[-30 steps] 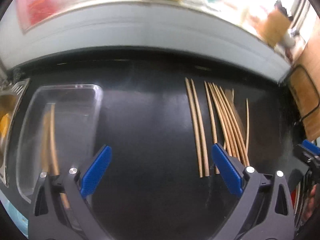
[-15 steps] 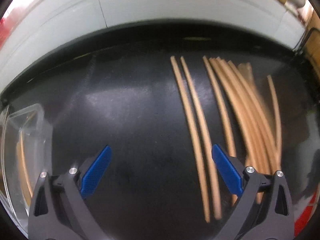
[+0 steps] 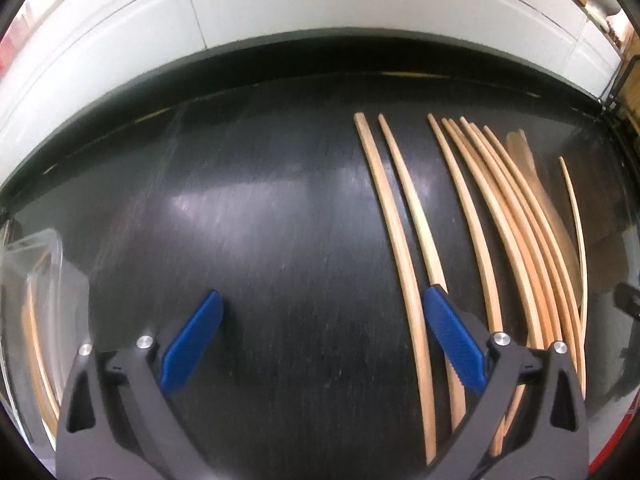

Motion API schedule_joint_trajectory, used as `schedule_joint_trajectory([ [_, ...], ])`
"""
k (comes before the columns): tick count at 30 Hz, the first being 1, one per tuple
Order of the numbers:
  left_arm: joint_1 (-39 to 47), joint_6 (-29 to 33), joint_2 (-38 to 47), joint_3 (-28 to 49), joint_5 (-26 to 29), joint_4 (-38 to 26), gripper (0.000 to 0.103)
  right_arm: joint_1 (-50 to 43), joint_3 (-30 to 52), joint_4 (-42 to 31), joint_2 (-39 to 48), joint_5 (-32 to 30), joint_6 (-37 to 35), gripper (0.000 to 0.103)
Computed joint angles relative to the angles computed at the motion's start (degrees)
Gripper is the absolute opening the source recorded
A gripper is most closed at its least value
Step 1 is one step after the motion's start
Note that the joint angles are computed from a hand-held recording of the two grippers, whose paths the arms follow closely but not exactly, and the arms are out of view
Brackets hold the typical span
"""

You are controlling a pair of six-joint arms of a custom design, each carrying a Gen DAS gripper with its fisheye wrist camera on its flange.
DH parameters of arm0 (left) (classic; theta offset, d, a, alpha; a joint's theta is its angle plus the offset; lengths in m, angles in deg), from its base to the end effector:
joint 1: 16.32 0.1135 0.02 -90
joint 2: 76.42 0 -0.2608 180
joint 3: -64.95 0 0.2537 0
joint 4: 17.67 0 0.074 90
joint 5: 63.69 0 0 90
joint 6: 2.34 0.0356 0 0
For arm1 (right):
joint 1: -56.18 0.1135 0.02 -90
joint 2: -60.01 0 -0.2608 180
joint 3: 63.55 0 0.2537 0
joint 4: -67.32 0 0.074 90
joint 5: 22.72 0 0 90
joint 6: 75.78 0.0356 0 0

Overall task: Organize utensils
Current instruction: 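Return both tools to the pile and grasp a chopstick with each, then carry both chopsticks to the clear tray and open both tools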

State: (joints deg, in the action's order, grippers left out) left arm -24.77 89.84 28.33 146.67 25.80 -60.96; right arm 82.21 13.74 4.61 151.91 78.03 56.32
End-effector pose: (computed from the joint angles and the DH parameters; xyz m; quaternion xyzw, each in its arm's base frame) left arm 0.3600 -0.0532 0.1661 0.0898 0.9746 -0.0069 0.2051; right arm 0.2707 0.1248 0.2038 0.1486 0.9784 -0.0155 0.1432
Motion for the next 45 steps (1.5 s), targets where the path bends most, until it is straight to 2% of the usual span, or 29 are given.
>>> schedule_joint_trajectory([
  [8,-1.1,-0.1,0.3,-0.4,-0.2,2.5,0.098,0.3,1.1,3.0,6.0,1.3,1.3,0.093],
  [13,-1.6,-0.2,1.3,0.4,-0.3,3.2,0.098,0.1,-0.4,5.5,5.3,1.2,0.7,0.093],
  [16,-2.0,-0.9,2.0,1.2,-0.8,3.3,0.098,0.5,-0.7,5.4,4.5,1.0,0.0,0.088],
  [19,-2.2,-1.2,1.2,0.5,-1.1,3.3,0.098,1.8,-0.6,4.8,3.5,0.7,-0.8,0.077],
  [20,-1.9,-0.9,0.9,0.1,-0.8,3.3,0.097,2.5,-0.5,4.3,2.7,1.0,-1.2,0.067],
  [21,-2.0,-0.9,0.7,0.1,-0.7,3.0,0.096,3.2,-0.3,4.6,2.4,1.4,-1.4,0.046],
  [23,-2.4,-0.3,0.0,-0.2,-0.5,3.0,0.087,4.3,0.9,3.5,2.8,2.0,-0.9,0.011],
  [25,-3.7,0.6,-1.5,-1.2,-0.5,3.4,0.061,4.4,0.6,3.6,2.2,1.1,-0.6,0.007],
  [26,-4.7,0.7,-1.9,-1.2,-0.6,3.1,0.054,4.2,0.6,3.6,2.1,0.7,-0.6,0.007],
  [28,-6.3,1.3,-2.4,-1.3,-1.2,2.7,0.023,4.1,0.6,2.9,1.5,0.3,-0.8,0.007],
  [30,-8.4,1.5,-2.9,-1.8,-3.1,2.6,0.009,4.3,0.5,2.6,1.3,0.2,-0.8,0.007],
  [33,-9.6,-0.2,-2.7,-1.6,-4.3,2.4,0.006,3.4,0.9,2.6,1.7,-0.8,-1.8,0.007],
  [36,-9.5,-2.4,-2.0,1.0,-3.1,-1.4,0.006,1.4,0.0,3.7,1.4,-2.8,-2.7,0.007],
  [39,-8.9,-2.0,-4.7,1.6,-3.8,-3.4,0.006,0.7,-0.9,2.6,-1.5,-3.2,-2.4,0.007],
  [45,-7.7,-3.2,-10.9,4.2,-3.9,-12.3,0.006,3.1,-0.8,-2.2,-8.8,-2.2,-2.0,0.007],
])
